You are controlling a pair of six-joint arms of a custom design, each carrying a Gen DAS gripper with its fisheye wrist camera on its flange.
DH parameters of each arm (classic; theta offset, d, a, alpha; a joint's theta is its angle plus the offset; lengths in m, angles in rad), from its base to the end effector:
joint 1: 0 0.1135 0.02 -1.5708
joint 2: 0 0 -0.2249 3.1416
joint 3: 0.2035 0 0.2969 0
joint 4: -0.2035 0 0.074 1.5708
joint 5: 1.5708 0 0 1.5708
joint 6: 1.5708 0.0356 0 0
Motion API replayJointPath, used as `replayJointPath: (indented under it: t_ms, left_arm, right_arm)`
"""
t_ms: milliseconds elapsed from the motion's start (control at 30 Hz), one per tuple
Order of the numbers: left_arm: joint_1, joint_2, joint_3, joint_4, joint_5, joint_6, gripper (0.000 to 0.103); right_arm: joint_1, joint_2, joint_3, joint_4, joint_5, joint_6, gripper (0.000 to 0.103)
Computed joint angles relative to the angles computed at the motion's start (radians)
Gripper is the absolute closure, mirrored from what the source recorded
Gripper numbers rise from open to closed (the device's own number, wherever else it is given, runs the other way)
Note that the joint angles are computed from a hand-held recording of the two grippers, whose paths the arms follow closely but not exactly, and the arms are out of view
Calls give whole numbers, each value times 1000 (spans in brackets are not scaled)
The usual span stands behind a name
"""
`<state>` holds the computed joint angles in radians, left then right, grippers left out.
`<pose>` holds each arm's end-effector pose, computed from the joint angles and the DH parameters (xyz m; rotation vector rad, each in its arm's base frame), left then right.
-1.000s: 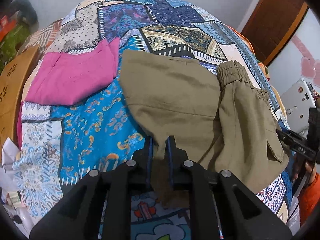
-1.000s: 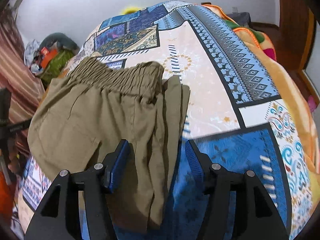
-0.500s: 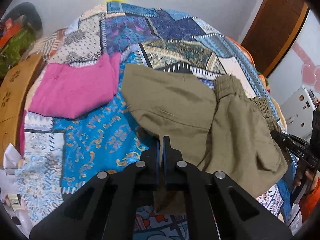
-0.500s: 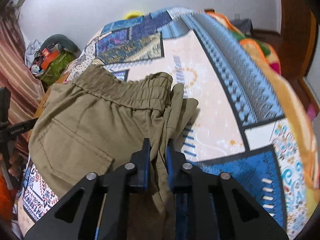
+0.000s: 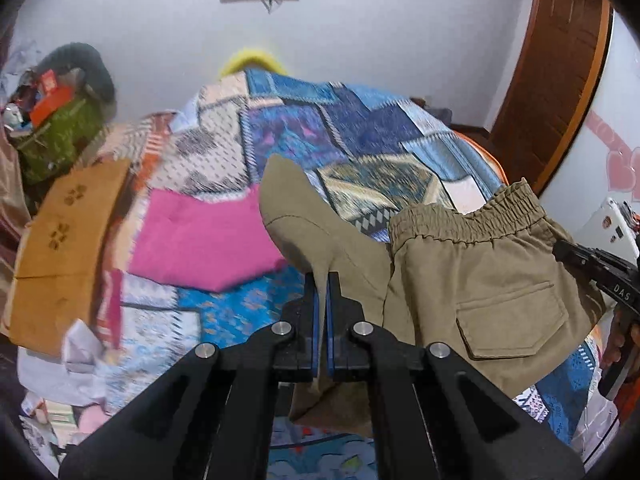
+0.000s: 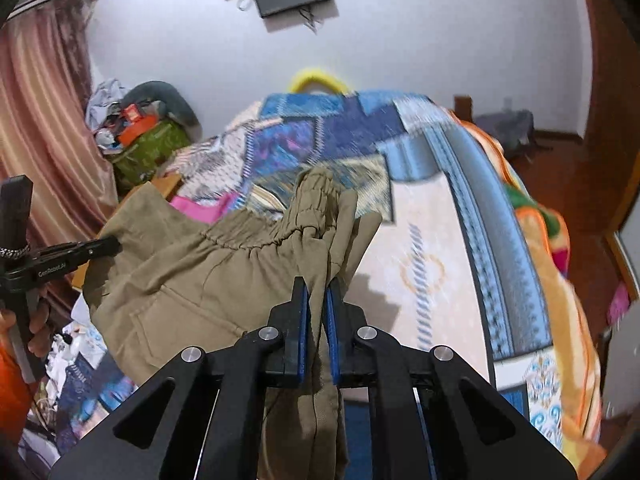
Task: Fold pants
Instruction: 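Fold the held leg over the pants with the right gripper and release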
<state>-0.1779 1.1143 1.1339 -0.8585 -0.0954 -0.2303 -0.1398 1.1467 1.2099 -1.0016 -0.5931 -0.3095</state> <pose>0.2797 -0.0468 0.2996 -0.1070 2.4036 -0.0744 0.2751 -0.0186 0.3132 -0.4337 2.3240 0.5293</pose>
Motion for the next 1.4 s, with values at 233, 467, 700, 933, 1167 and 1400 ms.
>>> replayJointPath:
  t_ms: [233, 467, 700, 933, 1167, 1400]
  left_arm:
    - [166, -14, 44, -17, 31, 86, 100]
    - [308, 99, 96, 57, 32, 174, 100]
    - [423, 319, 202, 184, 53, 198, 100]
    - [492, 603, 361, 266, 50, 207, 100]
    - [544, 832, 436, 277, 68, 244, 100]
    - [598, 886, 396, 269, 110, 235, 91]
  right_arm:
    - [187, 56, 73, 98, 69, 96, 96]
    - [358, 195, 152, 223, 162, 174, 96]
    - [480, 422, 305, 310, 243, 222, 96]
    - [554, 649, 455, 389, 300, 271, 96]
    - [586, 831, 593, 302, 323, 205, 96]
    - [560, 850, 601, 230, 290, 186, 90]
